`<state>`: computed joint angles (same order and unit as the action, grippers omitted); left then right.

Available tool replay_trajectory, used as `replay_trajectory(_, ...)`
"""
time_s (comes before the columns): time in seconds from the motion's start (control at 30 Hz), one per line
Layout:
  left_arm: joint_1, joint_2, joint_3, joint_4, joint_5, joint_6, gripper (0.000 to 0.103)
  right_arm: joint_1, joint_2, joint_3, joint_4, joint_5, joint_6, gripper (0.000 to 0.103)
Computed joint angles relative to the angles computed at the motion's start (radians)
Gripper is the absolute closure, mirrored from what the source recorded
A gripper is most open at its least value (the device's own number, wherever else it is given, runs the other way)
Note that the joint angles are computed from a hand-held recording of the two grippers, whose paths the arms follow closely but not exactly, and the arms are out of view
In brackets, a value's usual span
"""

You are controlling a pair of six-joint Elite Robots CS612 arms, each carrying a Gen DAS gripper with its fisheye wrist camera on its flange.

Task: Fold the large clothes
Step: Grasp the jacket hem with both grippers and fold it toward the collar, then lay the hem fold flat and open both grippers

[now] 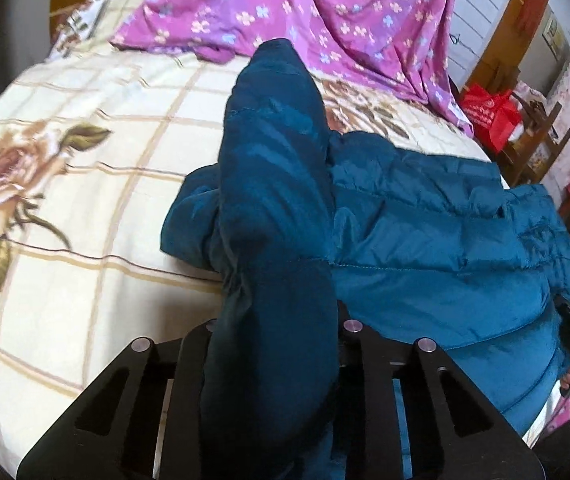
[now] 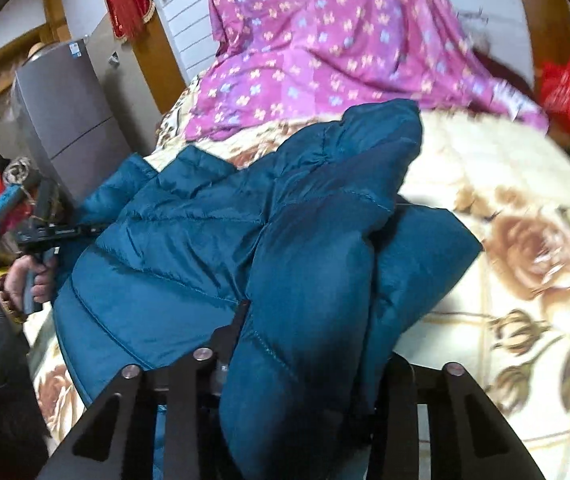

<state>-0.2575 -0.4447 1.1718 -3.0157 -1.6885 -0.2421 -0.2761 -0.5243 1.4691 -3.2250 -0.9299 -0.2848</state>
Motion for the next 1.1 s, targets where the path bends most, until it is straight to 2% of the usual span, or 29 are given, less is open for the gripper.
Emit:
replay_trajectory(0.1,-0.004,-0.043,0.073,-0.081,0.009,0.007,0.084,0.01,-0.03,0.05,-0.117,-0.067,0.037,0.07)
replay_trajectory(0.27,-0.012,-0.102,0.176,-0.193,-0.023,0.016,0.084,-0.004,-0.075,0.119,-0.202,-0.078,0.051,0.072)
replay_trajectory(0.43,-0.035,-0.131,0.247,-0.204,-0.049,0.044,0.084,-0.031,-0.136,0.21,-0.186,-0.099,-0.02,0.073)
replay_trajectory(0.53,-0.051,-0.132,0.275,-0.182,-0.035,0.063,0.084,-0.054,-0.158,0.243,-0.142,-0.093,-0.058,0.072)
replay_trajectory(0.6,-0.064,-0.126,0.273,-0.147,0.006,0.058,0.081,-0.066,-0.153,0.245,-0.097,-0.083,-0.05,0.069)
replay_trajectory(0.67,-0.064,-0.119,0.264,-0.115,0.017,0.048,0.07,-0.076,-0.143,0.232,-0.021,-0.074,0.003,0.06)
replay_trajectory(0.73,-0.06,-0.116,0.258,-0.1,0.017,0.021,0.066,-0.09,-0.131,0.222,0.017,-0.05,0.101,0.054)
replay_trajectory(0.8,-0.05,-0.123,0.267,-0.101,-0.006,-0.006,0.062,-0.107,-0.127,0.22,0.05,-0.01,0.232,0.053)
replay_trajectory(0.83,-0.046,-0.133,0.281,-0.107,-0.009,-0.008,0.06,-0.114,-0.128,0.23,0.04,0.009,0.275,0.052)
replay_trajectory(0.9,-0.043,-0.144,0.297,-0.113,-0.01,-0.003,0.06,-0.123,-0.142,0.259,0.001,-0.006,0.361,0.051)
replay_trajectory(0.97,-0.046,-0.165,0.329,-0.129,0.015,0.0,0.058,-0.127,-0.165,0.293,-0.038,-0.051,0.4,0.049)
replay_trajectory(1.03,-0.049,-0.181,0.358,-0.159,0.045,0.009,0.051,-0.129,-0.195,0.34,-0.102,-0.094,0.425,0.049)
replay_trajectory(1.1,-0.051,-0.207,0.409,-0.246,0.061,0.016,0.049,-0.133,-0.234,0.401,-0.2,-0.139,0.465,0.048)
